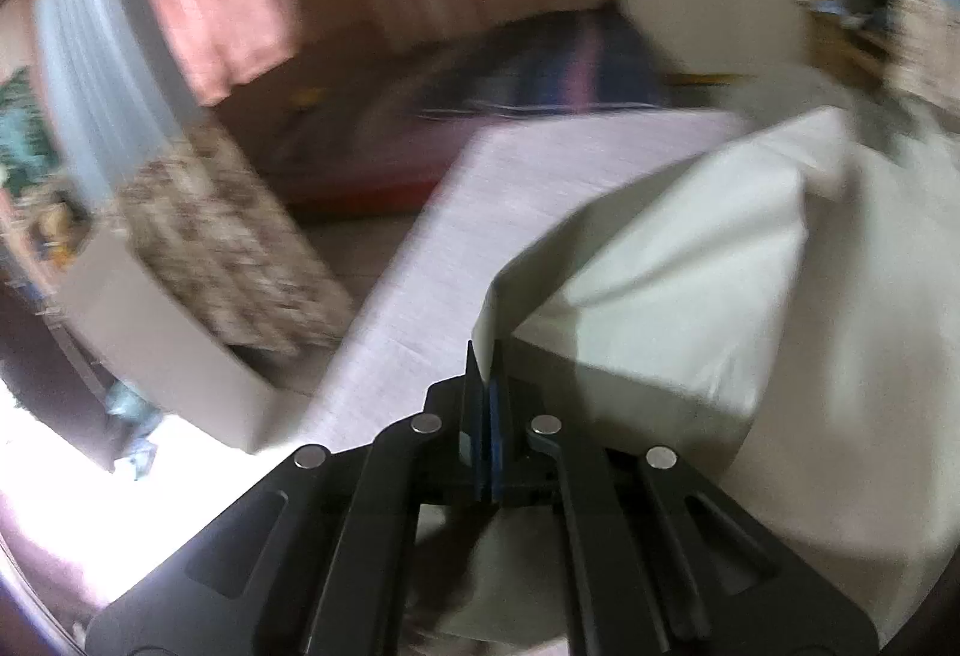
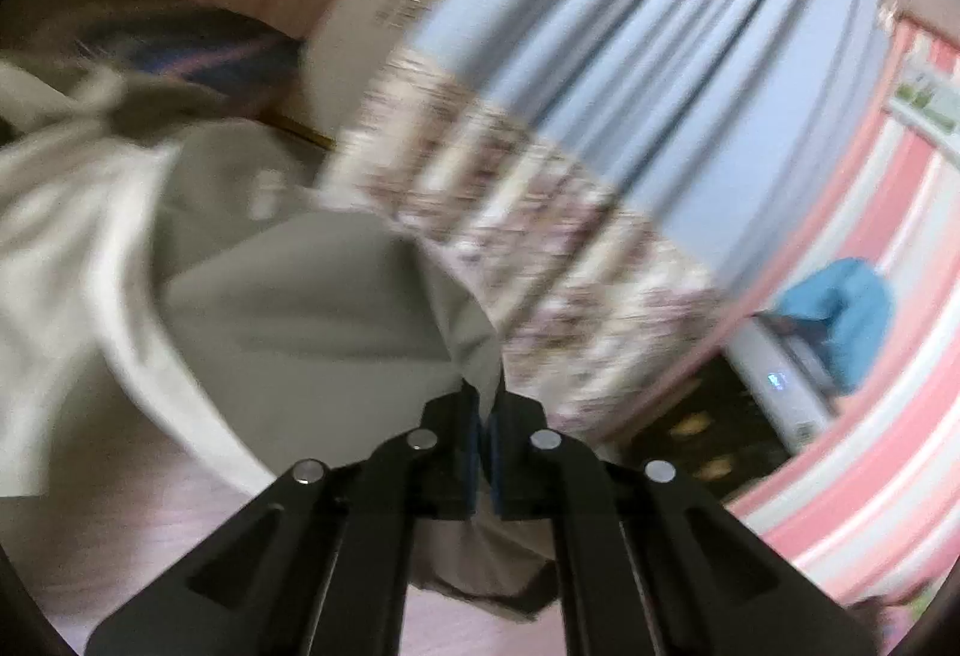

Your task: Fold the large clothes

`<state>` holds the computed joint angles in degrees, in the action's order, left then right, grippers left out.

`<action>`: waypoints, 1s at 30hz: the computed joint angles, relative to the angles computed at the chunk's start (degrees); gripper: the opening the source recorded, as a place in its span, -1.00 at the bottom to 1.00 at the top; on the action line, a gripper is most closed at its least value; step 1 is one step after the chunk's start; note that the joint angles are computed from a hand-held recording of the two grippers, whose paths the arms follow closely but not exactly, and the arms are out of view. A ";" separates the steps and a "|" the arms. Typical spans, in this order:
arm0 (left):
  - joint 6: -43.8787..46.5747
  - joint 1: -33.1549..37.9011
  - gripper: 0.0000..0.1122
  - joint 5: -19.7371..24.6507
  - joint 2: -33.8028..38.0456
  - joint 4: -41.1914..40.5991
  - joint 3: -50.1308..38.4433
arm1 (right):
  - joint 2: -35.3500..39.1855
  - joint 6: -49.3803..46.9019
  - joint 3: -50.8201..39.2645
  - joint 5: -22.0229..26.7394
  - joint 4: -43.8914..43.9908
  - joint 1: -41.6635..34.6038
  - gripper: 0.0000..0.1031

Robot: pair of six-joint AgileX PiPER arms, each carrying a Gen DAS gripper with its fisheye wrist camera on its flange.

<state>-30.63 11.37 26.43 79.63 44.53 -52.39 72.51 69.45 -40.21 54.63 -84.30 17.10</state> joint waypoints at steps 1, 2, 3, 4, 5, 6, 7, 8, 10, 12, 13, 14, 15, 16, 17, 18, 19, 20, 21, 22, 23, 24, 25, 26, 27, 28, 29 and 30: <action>-2.73 1.11 -0.99 0.51 3.11 2.92 -3.16 | 1.79 -0.36 -1.65 -0.39 -1.88 -3.43 -0.97; -4.69 2.27 -0.99 1.24 6.80 5.10 -7.02 | 3.58 -0.41 -3.07 -0.51 -3.93 -6.65 -0.97; -4.74 3.80 -0.98 1.60 9.88 5.51 -10.40 | 5.52 -0.83 -4.65 -0.80 -5.50 -9.71 -0.97; -5.54 4.75 -0.98 1.98 12.33 6.50 -13.17 | 7.70 -1.01 -6.25 -0.81 -7.27 -12.53 -0.97; -6.81 5.28 -0.97 2.88 14.87 8.14 -16.35 | 9.45 -1.13 -7.45 -0.73 -8.82 -14.83 -0.97; -8.00 5.98 -0.97 4.32 18.64 9.52 -21.25 | 11.56 -1.62 -9.06 -0.89 -10.08 -17.27 -0.97; -7.56 6.51 -0.97 4.96 20.40 9.10 -23.88 | 14.36 -2.60 -11.48 -1.33 -11.09 -20.22 -0.97; -6.26 7.31 -0.96 5.83 22.34 7.96 -27.22 | 16.01 -3.31 -12.84 -1.04 -11.63 -21.79 -0.97; -5.98 8.42 -0.96 8.05 27.61 7.98 -35.59 | 20.32 -4.40 -16.61 -1.03 -13.31 -25.29 -0.97; -4.46 9.33 -0.96 9.94 32.09 7.00 -42.93 | 24.55 -6.33 -21.34 -1.72 -13.49 -27.96 -0.97; -3.77 9.75 -0.95 10.45 33.52 6.29 -45.58 | 26.29 -7.05 -23.32 -1.88 -13.44 -28.96 -0.97; -2.95 10.28 -0.95 11.09 34.91 5.61 -48.49 | 28.10 -8.72 -26.09 -1.56 -12.33 -29.51 -0.97; -2.23 10.55 -0.95 12.76 36.90 4.87 -52.96 | 29.03 -9.36 -27.61 -1.82 -11.90 -29.94 -0.96; -1.24 11.32 -0.95 13.54 38.10 3.84 -56.03 | 29.88 -9.93 -28.99 -2.12 -11.33 -30.30 -0.96; -0.03 11.44 -0.95 15.28 39.79 2.99 -59.88 | 31.69 -12.40 -32.65 -2.65 -8.68 -30.71 -0.95; 1.50 11.24 -0.95 17.71 42.08 2.60 -64.46 | 33.29 -16.48 -36.85 -3.63 -3.88 -31.26 -0.95; 4.12 12.19 -0.95 19.30 45.34 1.42 -69.86 | 34.35 -19.49 -39.69 -4.86 0.04 -31.81 -0.94; 5.61 11.89 -0.95 21.29 47.40 1.16 -73.40 | 36.13 -23.21 -43.17 -5.79 4.63 -32.39 -0.95; 7.20 11.13 -0.95 23.38 50.17 1.79 -77.54 | 38.17 -26.06 -46.25 -5.65 7.40 -32.49 -0.95; 7.37 10.21 -0.95 24.59 51.72 3.28 -79.39 | 40.73 -28.24 -49.22 -5.26 8.97 -32.35 -0.95; 6.09 9.41 -0.95 24.69 52.12 5.71 -78.95 | 42.48 -28.23 -50.34 -5.18 8.80 -32.18 -0.95; 4.95 8.91 -0.96 24.93 52.58 6.58 -78.73 | 44.15 -28.78 -51.98 -5.22 9.14 -32.25 -0.95; 5.46 9.15 -0.96 25.28 52.63 5.15 -79.15 | 45.33 -29.64 -53.87 -5.52 10.60 -32.67 -0.95; 6.82 9.68 -0.96 26.12 52.91 1.43 -80.33 | 45.93 -30.68 -55.39 -6.25 13.06 -33.23 -0.95; 8.94 10.41 -0.96 26.98 53.55 -1.68 -82.47 | 46.34 -32.52 -57.22 -7.26 16.50 -34.07 -0.95; 10.29 11.09 -0.96 27.34 53.64 -4.13 -83.18 | 46.87 -35.61 -59.64 -8.22 21.34 -35.13 -0.95; 10.82 11.82 -0.96 26.38 52.71 -5.75 -81.64 | 47.20 -39.21 -61.58 -8.53 26.11 -35.97 -0.95; 9.78 12.08 -0.96 24.82 50.79 -5.79 -77.80 | 47.27 -42.95 -63.32 -8.80 31.84 -37.03 -0.95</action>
<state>-20.85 23.45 51.26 130.42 38.74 -130.19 119.78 26.51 -103.53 45.83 -52.46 -19.92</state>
